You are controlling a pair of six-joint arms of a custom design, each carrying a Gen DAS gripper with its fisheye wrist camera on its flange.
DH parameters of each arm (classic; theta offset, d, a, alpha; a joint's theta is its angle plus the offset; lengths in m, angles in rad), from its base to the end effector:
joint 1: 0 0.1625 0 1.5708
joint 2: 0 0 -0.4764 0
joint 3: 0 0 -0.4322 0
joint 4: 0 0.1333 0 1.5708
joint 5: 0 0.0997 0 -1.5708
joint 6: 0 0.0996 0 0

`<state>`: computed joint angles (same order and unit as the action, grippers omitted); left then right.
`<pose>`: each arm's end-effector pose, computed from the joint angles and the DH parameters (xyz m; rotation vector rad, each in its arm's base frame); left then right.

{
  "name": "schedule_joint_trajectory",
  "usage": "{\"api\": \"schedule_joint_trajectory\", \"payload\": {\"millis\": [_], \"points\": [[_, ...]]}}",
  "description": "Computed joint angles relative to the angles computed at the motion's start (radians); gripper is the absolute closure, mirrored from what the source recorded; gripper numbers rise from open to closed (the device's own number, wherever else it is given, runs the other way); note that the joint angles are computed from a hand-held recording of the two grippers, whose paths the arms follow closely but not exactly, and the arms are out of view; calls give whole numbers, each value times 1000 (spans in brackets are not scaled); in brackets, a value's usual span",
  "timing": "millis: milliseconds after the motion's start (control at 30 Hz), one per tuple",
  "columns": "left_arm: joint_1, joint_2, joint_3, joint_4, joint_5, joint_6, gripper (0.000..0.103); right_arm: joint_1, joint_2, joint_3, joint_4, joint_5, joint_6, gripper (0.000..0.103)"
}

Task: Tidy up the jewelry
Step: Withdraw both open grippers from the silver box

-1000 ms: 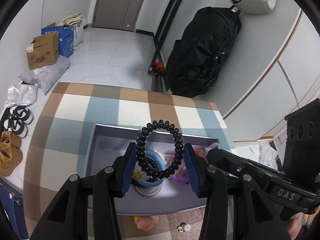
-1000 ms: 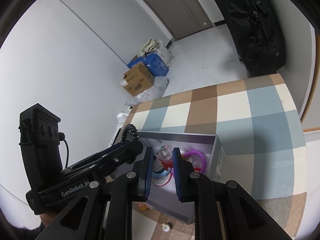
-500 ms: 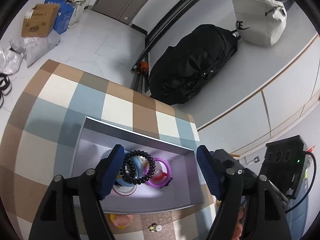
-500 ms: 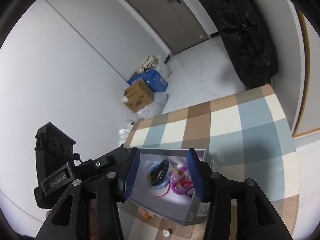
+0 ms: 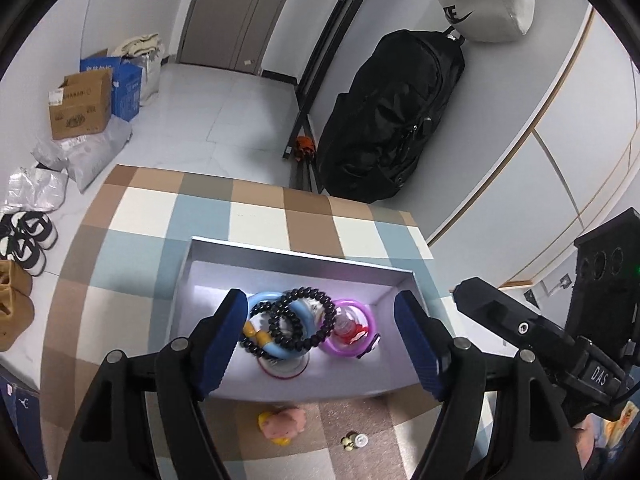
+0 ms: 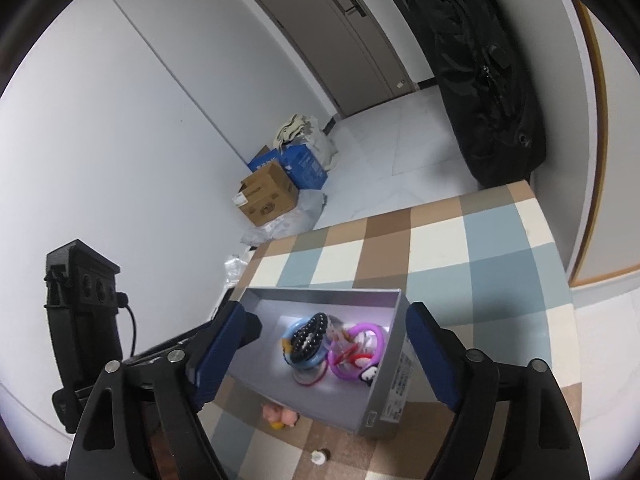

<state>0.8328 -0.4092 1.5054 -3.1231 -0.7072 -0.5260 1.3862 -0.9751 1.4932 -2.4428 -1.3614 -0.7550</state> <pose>-0.3517 -0.6974 -0.0466 -0.0013 2.4770 -1.1317 0.0100 -0.7852 0.2860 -0.9135 2.9120 -0.6317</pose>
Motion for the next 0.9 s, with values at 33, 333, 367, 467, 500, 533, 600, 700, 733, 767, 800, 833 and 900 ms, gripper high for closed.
{"api": "schedule_joint_trajectory", "payload": {"millis": [33, 333, 367, 467, 500, 533, 600, 700, 733, 767, 800, 833, 900], "points": [[-1, 0, 7, -15, -4, 6, 31, 0, -4, 9, -14, -5, -3, 15], [-37, -10, 71, -55, 72, -18, 20, -18, -51, 92, -100, -4, -32, 2], [-41, -7, 73, -63, 85, -12, 19, -20, -56, 99, -107, -4, -38, 2], [-55, 1, 81, -67, 138, -11, 19, -24, -73, 127, -126, -7, -61, 1], [-58, 2, 85, -63, 152, -21, 19, -25, -78, 135, -132, -8, -67, 1], [-60, 3, 87, -51, 166, -35, 19, -26, -82, 143, -137, -10, -74, 0], [-65, 2, 96, -30, 198, -61, 19, -27, -90, 158, -140, -15, -89, 0], [-71, 0, 111, 12, 242, -109, 19, -29, -102, 178, -148, -25, -114, 0], [-71, -3, 116, 27, 246, -125, 19, -28, -104, 182, -144, -31, -120, 0], [-73, -4, 121, 33, 249, -131, 19, -28, -107, 187, -143, -39, -127, 0], [-74, -6, 125, 41, 255, -137, 19, -28, -110, 194, -146, -47, -134, 0], [-75, -8, 130, 58, 267, -155, 19, -28, -113, 201, -150, -55, -141, 0], [-74, -14, 142, 70, 268, -176, 19, -29, -115, 206, -150, -66, -147, 0]]}}
